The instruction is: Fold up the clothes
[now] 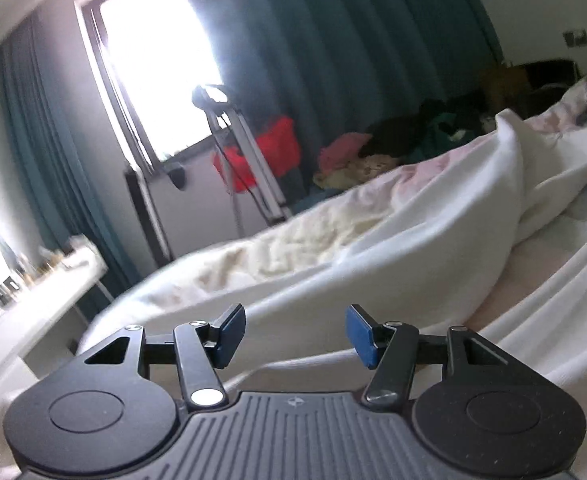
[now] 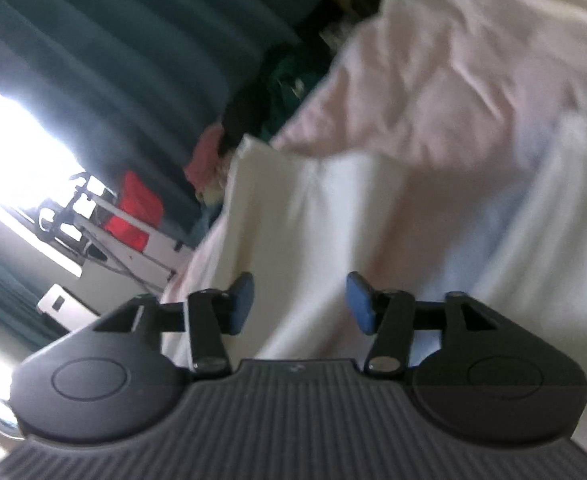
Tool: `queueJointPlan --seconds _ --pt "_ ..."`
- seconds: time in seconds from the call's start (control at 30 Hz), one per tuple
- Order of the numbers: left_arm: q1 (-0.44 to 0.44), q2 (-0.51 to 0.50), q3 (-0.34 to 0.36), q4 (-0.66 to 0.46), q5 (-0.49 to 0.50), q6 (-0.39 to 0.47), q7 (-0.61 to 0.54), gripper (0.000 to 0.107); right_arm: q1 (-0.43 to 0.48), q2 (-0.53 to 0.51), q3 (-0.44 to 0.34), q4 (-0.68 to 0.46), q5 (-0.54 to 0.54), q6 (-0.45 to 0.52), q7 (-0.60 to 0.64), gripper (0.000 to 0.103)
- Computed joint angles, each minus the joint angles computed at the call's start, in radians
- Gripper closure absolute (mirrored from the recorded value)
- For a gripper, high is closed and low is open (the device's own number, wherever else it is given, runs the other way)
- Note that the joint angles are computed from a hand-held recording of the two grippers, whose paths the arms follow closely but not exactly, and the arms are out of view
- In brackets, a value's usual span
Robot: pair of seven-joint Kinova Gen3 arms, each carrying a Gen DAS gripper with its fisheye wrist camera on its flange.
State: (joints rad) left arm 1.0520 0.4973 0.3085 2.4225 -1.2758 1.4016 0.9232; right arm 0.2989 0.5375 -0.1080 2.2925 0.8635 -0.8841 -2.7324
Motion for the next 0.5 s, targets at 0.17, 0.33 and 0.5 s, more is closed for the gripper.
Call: queueJointPlan --seconds 0.17,0.33,0.5 --pt "-0.047 -0.042 0.03 0.045 -0.056 -0.123 -0.064 0.068 -0.028 0.043 -0.098 -0.151 0.019 0.096 -0.015 0.031" --pt "-0.028 -0.041 0.036 0.07 -0.074 -0.145 -0.1 0.072 -0.26 0.062 0.01 -0.338 -0.052 0.3 -0.082 0.031" --pt "-0.059 -0.05 0.03 0.101 -0.123 -0.188 -0.082 0.087 -0.491 0.108 0.192 -0.49 -0.088 0.503 -0.122 0.064"
